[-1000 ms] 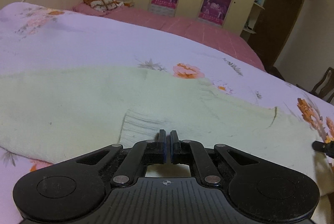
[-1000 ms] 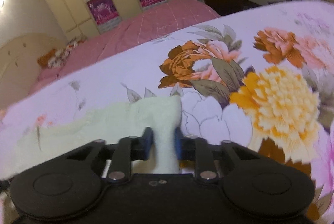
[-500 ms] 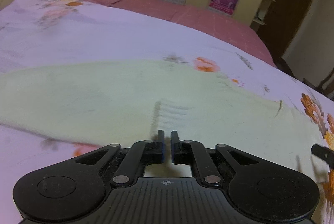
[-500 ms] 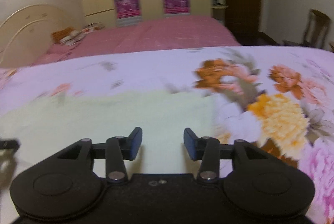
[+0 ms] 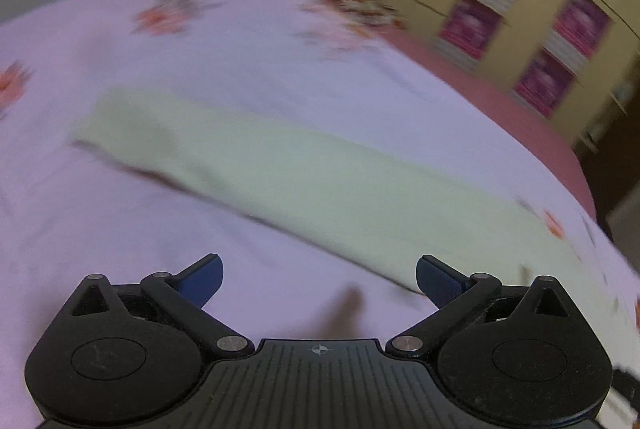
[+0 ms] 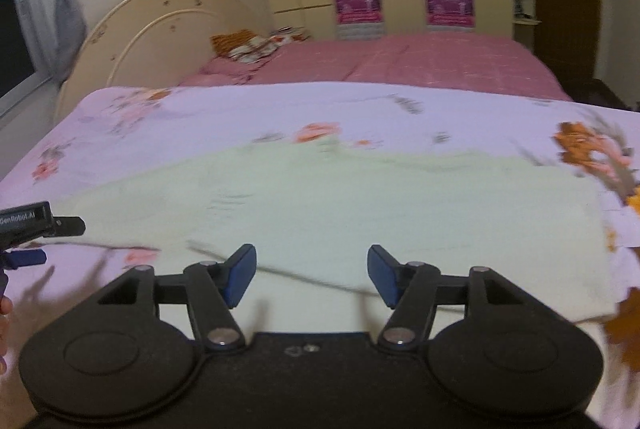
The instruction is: Fold small clothes
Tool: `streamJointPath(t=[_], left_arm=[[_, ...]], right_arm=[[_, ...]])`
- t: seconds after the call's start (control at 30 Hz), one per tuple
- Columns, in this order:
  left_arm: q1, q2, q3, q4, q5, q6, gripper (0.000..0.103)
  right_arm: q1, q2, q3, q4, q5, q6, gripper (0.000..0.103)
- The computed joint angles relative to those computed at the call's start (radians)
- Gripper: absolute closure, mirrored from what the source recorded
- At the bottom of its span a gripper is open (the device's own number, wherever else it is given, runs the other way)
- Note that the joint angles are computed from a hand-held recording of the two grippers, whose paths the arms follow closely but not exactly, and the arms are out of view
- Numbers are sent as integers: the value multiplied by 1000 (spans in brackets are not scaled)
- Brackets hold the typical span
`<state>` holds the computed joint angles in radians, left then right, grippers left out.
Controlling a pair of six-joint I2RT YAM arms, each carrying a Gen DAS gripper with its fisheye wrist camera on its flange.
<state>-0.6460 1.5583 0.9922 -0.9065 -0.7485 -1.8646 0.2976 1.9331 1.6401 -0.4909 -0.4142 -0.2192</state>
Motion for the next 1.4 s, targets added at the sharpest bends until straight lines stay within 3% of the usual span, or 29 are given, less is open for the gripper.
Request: streamJointPath(t=[0.03,0.17,0.37,0.53,0.6,0.67,0.73,0.8,0.87,1.03,1.1,1.17,1.4], left_arm=[[4,-37,-48,13,4,-24,1],[61,-188,-250,149,20,-61,27],[193,-276,-387,325,-5,41,28],[345,-310,-475,526,-1,204,28],[402,-319,-496,575,3,235,44],[387,-342,-509,537,-22,150,72],[409,-340,-524,539,-29,118,86],[434,-348,-538,559,-35,118,87],[450,-355,-538,576,-42,148,99],[438,-336,-472,628,-79,332,99],[431,-303,-436,678,-74,421,99],[412,-269,-395,724,-65,490,99],[255,8,-94,885,22,756,99]], right_arm=[[16,-5,-10,5,7,3,41],[65,-3,-26,17,30,24,41],[120,30,-10,39,76,55,41],[146,68,21,76,117,89,41],[152,97,49,80,136,103,41],[155,122,75,80,150,119,41],[157,143,97,80,158,133,41],[159,160,112,81,166,136,41],[158,168,121,82,174,136,41],[150,173,116,113,214,148,41],[161,208,149,70,265,110,41],[169,197,107,112,283,61,39],[101,179,143,54,130,184,35]])
